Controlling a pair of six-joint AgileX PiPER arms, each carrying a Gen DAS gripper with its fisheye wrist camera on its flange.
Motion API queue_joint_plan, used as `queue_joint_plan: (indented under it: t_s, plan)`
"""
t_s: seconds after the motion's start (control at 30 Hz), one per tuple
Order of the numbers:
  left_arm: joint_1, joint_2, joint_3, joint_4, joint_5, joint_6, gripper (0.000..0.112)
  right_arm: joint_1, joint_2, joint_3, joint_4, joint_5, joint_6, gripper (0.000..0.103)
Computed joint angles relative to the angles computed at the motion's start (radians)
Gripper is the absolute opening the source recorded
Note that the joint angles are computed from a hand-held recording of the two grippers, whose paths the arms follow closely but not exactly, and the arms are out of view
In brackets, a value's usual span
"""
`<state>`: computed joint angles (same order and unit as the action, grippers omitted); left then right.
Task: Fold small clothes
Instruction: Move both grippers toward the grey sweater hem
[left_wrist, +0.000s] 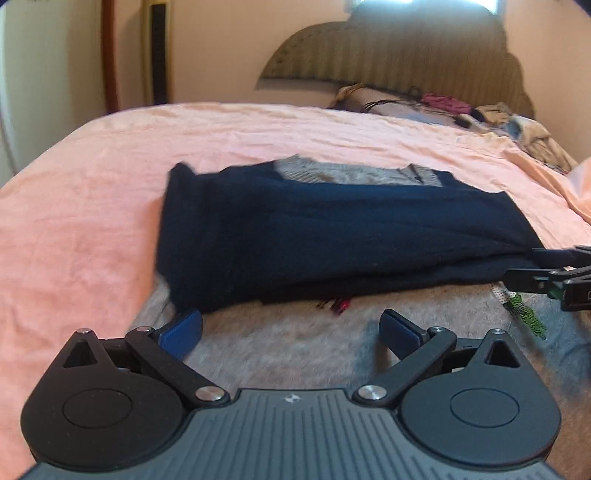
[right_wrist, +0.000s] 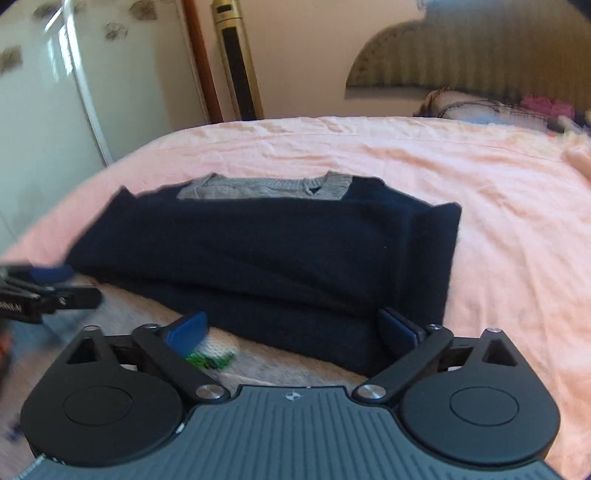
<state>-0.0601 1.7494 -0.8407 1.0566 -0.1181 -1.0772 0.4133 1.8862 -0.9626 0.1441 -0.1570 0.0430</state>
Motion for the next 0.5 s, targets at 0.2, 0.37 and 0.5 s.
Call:
queue_joint_plan:
  t_s: [0.2,0.37,0.5]
  plan:
    - [0.024,-0.182,0.234,0.209,-0.08,-0.073,0.103,0.114,-0.178,0.116,0.57,0.062,-0.448,0.103]
    - [0.134,-0.411,0.473,0.278,-0.219,-0.019,0.103,0.274,-0.214,0.271,0.978,-0.133,-0.829,0.101]
    - [0.15,-0.524,0.599,0.221,-0.205,0.155,0.103,0.375,-0.316,0.399,0.969,-0.14,-0.757,0.103]
